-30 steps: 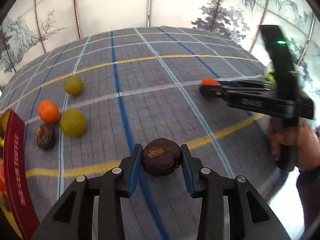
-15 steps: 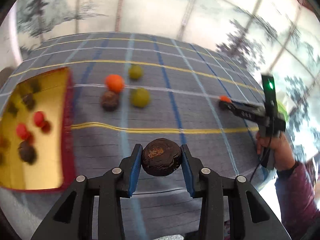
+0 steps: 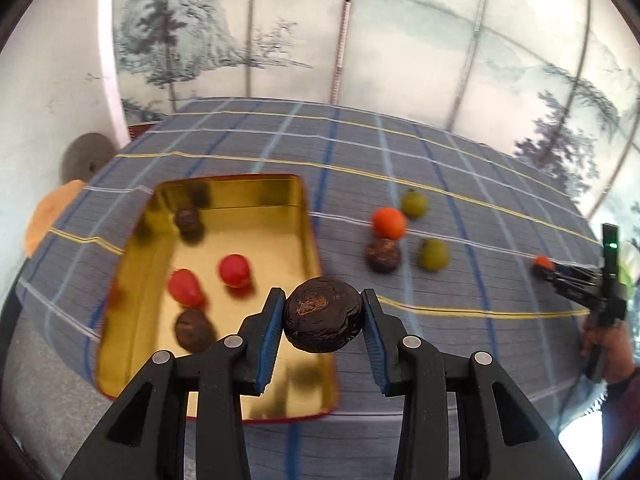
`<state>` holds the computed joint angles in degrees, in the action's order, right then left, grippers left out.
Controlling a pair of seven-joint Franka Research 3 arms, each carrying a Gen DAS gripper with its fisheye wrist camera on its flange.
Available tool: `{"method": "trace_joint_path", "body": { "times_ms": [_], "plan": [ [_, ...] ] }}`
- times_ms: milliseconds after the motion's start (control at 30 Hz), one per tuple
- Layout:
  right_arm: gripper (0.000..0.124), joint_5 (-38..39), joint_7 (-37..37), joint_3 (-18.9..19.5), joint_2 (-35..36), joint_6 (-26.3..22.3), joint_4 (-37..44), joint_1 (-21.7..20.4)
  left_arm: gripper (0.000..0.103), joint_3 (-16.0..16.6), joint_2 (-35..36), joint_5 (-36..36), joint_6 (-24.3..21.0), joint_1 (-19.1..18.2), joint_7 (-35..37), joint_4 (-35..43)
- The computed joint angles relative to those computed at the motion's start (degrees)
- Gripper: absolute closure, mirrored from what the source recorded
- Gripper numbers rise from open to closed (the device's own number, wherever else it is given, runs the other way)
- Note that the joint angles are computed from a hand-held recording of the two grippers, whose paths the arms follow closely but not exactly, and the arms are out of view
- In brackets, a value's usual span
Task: Organize fruits
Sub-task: 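Lower the brown fruit into the tin with left tool while right holds the orange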
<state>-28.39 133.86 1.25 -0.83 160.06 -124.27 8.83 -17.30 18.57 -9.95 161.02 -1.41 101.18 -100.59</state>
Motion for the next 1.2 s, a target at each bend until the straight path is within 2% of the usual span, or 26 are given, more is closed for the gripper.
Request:
{"method": "trace_joint_path", "body": {
  "times_ms": [133, 567, 1200],
  "plan": [
    [0.088, -0.9, 0.6, 0.1, 0.1, -0.7, 0.4, 0.1, 0.064, 2.5, 0.9, 4.0, 0.8, -1.3, -3.3, 0.0],
    [0.088, -2.7, 1.8, 0.0, 0.5, -2.2, 1.1, 0.8, 0.064, 3.6, 2.6, 10.2, 1.7, -1.2, -8.4, -0.1],
    [0.088, -3.7, 2.5, 0.0, 0.7, -3.1, 1.6, 1.2, 0.063, 7.5, 4.0, 21.6, 2.9, -4.0, -18.2, 0.3]
  ]
}}
